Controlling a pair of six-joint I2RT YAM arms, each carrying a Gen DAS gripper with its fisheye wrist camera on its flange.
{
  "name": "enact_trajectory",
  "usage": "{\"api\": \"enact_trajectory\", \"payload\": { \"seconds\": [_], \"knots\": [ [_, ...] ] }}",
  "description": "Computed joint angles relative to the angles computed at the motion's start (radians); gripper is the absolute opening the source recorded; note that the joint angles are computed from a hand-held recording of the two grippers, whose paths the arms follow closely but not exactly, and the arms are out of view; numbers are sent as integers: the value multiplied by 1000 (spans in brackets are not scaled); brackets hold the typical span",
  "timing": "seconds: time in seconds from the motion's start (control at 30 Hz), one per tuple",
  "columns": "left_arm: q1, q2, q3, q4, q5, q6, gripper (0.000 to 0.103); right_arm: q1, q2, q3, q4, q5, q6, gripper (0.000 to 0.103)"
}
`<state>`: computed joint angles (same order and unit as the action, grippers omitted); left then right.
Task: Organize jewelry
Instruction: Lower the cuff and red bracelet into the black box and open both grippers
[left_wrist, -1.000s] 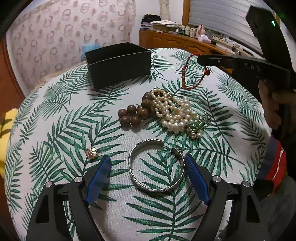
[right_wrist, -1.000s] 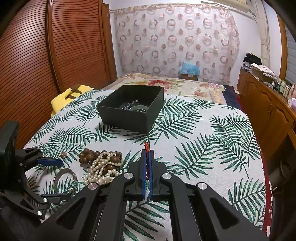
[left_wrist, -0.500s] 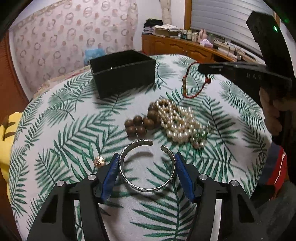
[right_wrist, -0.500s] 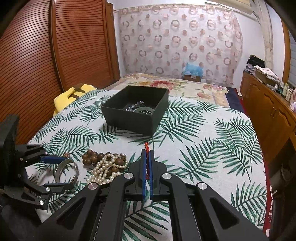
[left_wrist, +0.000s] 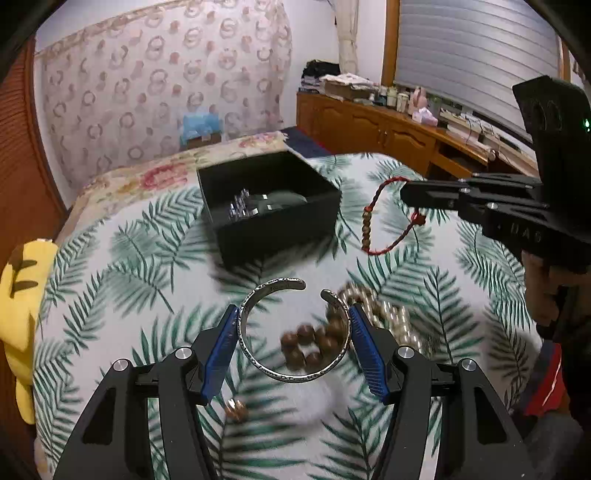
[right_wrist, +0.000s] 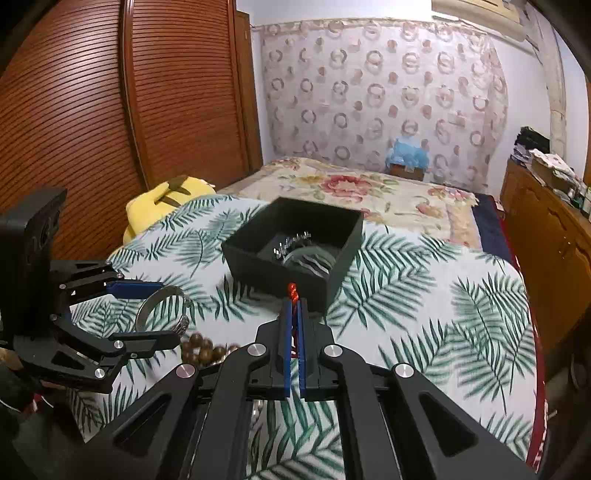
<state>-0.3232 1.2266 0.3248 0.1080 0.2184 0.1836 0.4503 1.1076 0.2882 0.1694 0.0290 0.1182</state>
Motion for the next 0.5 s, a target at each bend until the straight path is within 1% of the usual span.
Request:
{"api": "enact_trajectory", "payload": {
  "seconds": [0.27,0.5],
  "knots": [
    [30,101,135,-2,8,-12,57,-65,164,136,42,-87,-80,3],
    [62,206,245,26,9,-29,57,-105,367,299,78,-135,-138,3]
  ]
}}
